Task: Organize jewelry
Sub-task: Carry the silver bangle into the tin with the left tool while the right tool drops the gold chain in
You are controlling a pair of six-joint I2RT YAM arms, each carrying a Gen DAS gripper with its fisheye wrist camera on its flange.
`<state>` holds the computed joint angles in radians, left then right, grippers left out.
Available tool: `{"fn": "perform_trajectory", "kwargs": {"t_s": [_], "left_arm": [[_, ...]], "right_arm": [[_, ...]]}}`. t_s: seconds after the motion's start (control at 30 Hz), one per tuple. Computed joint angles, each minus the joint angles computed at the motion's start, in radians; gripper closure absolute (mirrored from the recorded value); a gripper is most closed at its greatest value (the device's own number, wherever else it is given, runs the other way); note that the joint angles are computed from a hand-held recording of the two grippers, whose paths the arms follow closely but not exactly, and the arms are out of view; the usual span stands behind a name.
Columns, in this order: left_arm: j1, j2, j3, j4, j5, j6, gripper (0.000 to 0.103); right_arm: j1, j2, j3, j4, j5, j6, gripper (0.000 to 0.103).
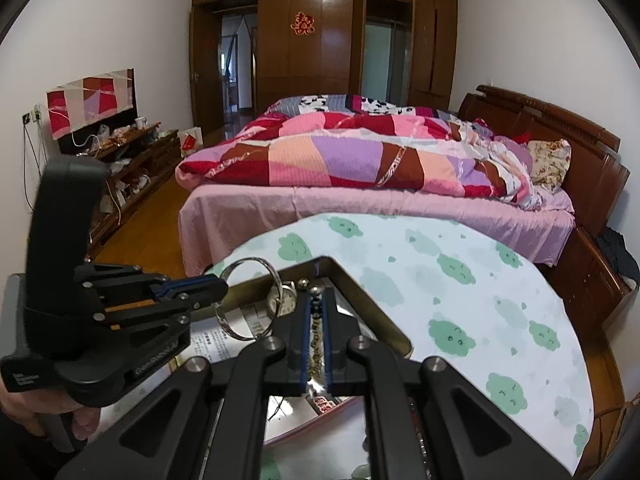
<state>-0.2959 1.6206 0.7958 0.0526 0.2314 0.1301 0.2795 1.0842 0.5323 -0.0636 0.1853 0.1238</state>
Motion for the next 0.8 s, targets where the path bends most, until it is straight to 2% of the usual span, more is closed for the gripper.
{"fn": "perform_trajectory", "kwargs": {"t_s": [0.3,0.8], "left_arm": [[0.001,0.034,0.010,0.008,-0.018,0.009,0.101],[-0.018,0.085,0.023,0.015,-0.056,0.036,0.101]], "right_arm": [[-0.033,0.065,-0.022,0.053,-0.028,0.015,0.096],[-0.064,0.142,-0.037,0.061,-0.059,0.029,0.096]]}}
